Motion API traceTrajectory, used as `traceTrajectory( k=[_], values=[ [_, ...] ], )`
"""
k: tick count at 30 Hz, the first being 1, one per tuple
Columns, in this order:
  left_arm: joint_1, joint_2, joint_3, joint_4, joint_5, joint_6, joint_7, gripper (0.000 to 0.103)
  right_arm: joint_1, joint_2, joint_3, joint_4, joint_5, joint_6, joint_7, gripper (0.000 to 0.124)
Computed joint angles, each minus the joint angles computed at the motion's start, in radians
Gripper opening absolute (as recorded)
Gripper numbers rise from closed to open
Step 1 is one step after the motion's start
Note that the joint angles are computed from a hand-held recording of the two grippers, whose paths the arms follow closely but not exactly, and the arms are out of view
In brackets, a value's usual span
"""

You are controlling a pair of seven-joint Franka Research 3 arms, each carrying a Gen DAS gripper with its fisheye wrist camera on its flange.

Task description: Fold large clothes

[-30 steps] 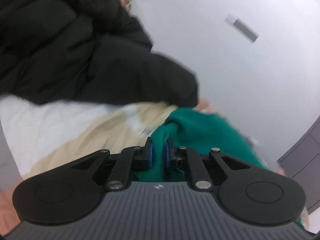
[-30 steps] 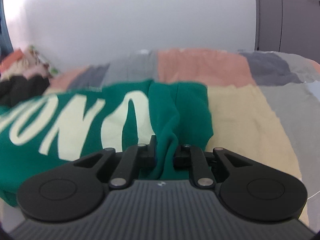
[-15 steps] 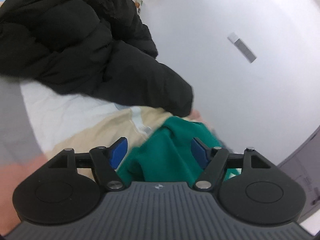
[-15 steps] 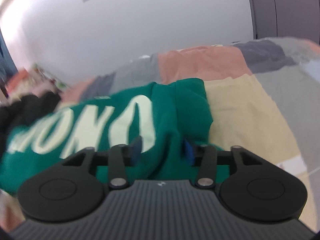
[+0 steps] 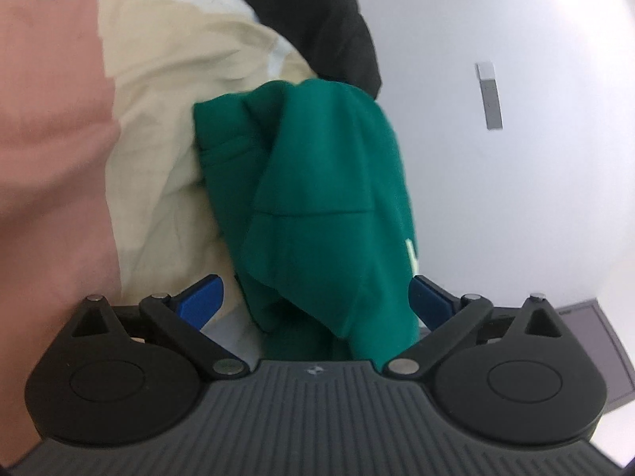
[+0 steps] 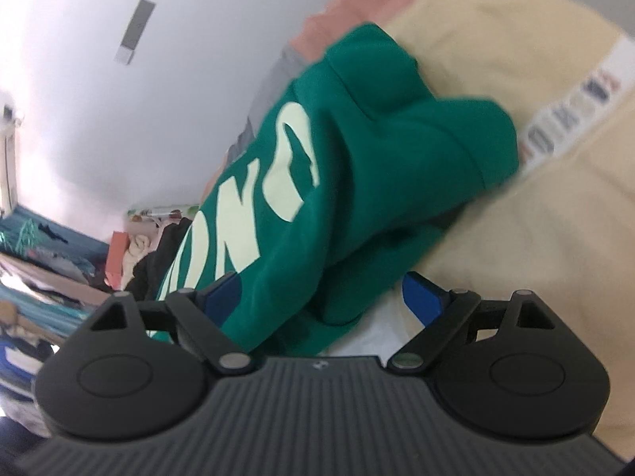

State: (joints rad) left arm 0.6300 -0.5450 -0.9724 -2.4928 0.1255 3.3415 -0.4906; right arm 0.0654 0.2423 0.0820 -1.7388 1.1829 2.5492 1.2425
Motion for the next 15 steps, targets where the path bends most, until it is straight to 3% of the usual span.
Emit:
traceTrajectory(
  k=[4,10,15],
  values=[
    [0.119,0.019,-0.106,0.014,-0.033,0.055,-0.032,0.101,-0.002,0.046,0.017,0.029,0.083,0.007,0.029,0.091],
    [0.22,0.045,-0.176,0.044,-0.041,0.064,0.001,0.101,0.006,0.124,0.052,0.093,0.111,0.088,0.045,0.092],
    [0.367,-0.015,-0.288,0.061,-0.084,0.107,-0.07,0.101,-0.001,0.145,0.072,0.115,0.146,0.127,0.028,0.092]
  ],
)
